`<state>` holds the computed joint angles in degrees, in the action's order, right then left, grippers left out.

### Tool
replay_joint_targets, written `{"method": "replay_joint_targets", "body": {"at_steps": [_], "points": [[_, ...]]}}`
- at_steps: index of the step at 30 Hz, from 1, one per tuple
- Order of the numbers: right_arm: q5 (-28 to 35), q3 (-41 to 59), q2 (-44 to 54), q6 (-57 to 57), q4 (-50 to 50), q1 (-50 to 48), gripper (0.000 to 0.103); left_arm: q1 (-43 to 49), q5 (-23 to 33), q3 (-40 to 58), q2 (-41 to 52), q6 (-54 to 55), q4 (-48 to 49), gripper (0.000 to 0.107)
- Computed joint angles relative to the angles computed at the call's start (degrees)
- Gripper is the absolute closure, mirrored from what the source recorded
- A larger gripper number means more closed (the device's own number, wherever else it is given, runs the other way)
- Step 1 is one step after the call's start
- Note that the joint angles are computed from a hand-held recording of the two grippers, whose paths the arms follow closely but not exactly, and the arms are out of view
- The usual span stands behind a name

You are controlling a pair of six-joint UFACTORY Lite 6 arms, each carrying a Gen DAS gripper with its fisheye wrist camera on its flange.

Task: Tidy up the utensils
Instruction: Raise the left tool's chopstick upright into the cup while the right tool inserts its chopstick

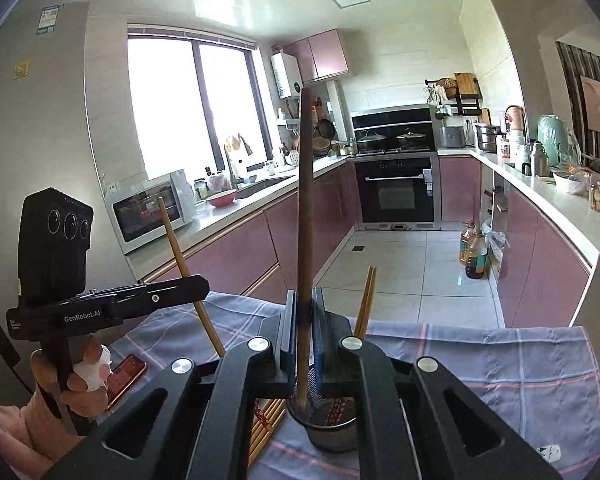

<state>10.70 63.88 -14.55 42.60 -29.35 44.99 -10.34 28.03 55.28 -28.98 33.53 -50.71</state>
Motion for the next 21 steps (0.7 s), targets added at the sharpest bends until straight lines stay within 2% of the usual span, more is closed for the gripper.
{"method": "replay_joint_targets", "body": {"at_steps": [2, 8, 10, 15, 18, 21], "points": [[0.2, 0.3, 0.8, -0.8, 0.3, -0.8, 0.097, -2.1, -1.6, 3.1, 2.7, -3.5, 3.1, 0.099], [1.4, 1.6, 5.2, -16.8, 15.5, -2.8, 0.097, -8.8, -6.7, 8.6, 10.2, -20.6, 22.3, 0.099], [2.3, 2.9, 7.5, -22.8, 21.6, -3.0, 0.097, -10.5, -6.5, 9.5, 12.4, -25.7, 28.6, 0.099], [5.0, 4.9, 11.8, -34.0, 33.7, -3.9, 0.097, -12.6, -4.1, 9.6, 17.0, -26.6, 32.6, 0.099], [6.6, 6.8, 14.9, -39.8, 40.1, -5.1, 0.097, -12.5, -2.9, 10.5, 20.4, -23.1, 29.9, 0.099], [7.4, 8.9, 18.0, -39.5, 40.4, -5.5, 0.096, -11.6, -3.1, 12.0, 24.1, -20.5, 27.5, 0.099]]}}
